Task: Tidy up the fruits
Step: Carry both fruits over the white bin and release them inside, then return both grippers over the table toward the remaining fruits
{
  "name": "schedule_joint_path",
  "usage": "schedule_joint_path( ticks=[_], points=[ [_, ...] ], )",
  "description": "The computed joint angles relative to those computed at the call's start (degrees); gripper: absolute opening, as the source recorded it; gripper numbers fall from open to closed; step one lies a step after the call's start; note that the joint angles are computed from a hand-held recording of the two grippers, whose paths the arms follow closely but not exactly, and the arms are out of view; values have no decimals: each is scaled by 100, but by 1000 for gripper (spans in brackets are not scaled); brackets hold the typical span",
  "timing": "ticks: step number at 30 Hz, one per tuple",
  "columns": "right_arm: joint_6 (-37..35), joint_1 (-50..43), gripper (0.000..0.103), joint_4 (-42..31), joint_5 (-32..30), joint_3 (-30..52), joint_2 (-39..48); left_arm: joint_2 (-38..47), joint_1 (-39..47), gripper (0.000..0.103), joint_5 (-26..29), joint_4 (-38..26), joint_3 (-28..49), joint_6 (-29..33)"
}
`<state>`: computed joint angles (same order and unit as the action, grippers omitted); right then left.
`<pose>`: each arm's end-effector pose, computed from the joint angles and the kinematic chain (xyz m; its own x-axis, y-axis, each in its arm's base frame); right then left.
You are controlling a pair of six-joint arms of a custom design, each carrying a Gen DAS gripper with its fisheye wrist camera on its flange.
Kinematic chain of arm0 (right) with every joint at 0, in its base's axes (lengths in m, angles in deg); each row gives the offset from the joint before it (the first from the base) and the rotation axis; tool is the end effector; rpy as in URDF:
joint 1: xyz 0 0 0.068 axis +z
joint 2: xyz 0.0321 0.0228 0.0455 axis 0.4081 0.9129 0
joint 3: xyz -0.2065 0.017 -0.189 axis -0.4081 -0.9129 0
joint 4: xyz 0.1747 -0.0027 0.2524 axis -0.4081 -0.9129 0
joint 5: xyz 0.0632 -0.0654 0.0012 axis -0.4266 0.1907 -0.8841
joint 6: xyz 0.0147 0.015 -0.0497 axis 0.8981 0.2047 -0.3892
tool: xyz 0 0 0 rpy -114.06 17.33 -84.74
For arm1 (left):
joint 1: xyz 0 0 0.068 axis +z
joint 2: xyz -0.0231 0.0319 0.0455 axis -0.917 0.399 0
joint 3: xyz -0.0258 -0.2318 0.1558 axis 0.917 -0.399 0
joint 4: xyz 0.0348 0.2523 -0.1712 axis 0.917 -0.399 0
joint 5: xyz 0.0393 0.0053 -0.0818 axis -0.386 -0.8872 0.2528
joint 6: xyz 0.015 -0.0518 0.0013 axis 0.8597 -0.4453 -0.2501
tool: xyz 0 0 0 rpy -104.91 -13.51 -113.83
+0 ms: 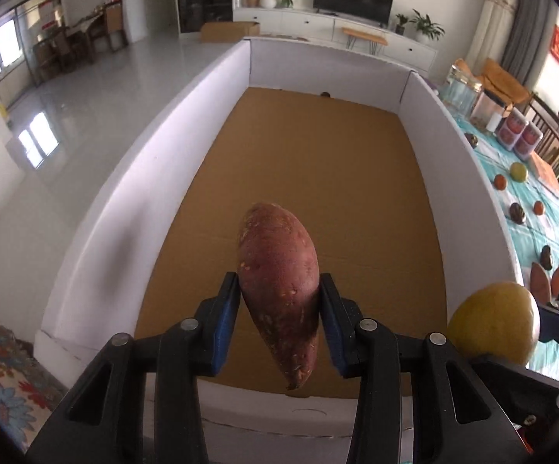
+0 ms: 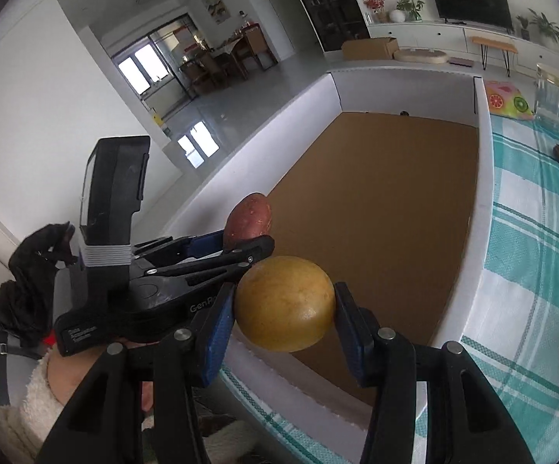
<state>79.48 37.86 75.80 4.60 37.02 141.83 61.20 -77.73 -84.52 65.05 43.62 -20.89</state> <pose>0.3041 0.0924 0.0750 -0.7411 -0.3063 -0.5975 -0.5737 0.7512 0.3264 0.2860 -0.0509 0.0549 -0.8112 -0.1780 -0.5570 -0.1797 0.9823 -0.0522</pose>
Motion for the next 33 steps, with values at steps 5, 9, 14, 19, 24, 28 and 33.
schedule_joint_path(
  ticks=[5,9,14,19,24,28,33],
  points=[
    [45,-308,62,371,287,-62,-65,-174,-357,65,-436,181,-44,-64],
    [225,-1300,71,733,-65,-486,-811,-276,-777,71,-505,431,59,-71],
    [336,-3516,88,1585,-366,-683,-540,-387,-1769,83,-636,1175,67,61],
    [-157,-5336,88,2146,400,4,951,529,-2454,90,-1137,1474,804,587],
    [-452,-6295,88,1901,687,778,1900,1406,-2687,90,-1489,627,1749,571],
    [-482,-6525,88,1796,576,807,2007,1227,-2866,89,-1891,622,1484,621],
    [-716,-6243,88,1955,1034,667,2114,1019,-2851,89,-1939,580,1205,461]
  ],
)
